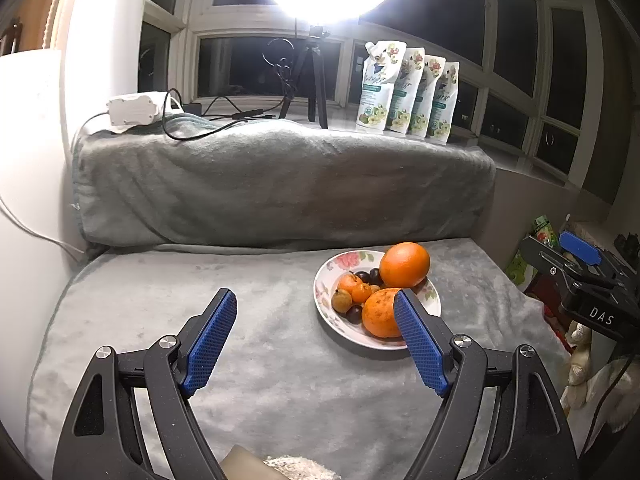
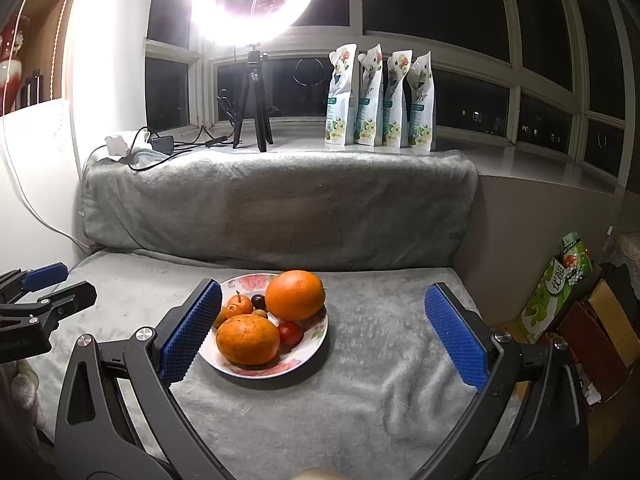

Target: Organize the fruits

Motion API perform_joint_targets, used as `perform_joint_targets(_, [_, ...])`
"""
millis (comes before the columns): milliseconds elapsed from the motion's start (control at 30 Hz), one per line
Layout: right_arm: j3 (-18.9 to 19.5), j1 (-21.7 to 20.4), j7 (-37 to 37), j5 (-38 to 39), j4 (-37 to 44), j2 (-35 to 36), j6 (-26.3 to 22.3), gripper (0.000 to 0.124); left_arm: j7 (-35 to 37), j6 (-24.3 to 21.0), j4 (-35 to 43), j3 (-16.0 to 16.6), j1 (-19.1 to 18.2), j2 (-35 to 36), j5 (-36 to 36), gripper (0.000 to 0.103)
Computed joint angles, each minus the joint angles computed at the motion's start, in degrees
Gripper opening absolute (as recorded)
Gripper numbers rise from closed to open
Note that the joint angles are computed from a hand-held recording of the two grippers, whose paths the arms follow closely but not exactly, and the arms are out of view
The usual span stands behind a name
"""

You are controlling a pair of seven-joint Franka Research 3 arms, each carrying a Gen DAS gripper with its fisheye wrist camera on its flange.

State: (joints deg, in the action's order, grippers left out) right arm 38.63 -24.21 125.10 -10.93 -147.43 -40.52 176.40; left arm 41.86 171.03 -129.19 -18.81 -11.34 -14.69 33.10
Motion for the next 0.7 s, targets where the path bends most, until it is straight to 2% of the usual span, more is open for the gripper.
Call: perform_joint_targets(700, [0.2,-0.2,1.1,-0.8,0.1,0.1,-0.5,0.103,-1.0,0.4,-0.1,-0.4,0.6,0.0,1.4,0.081])
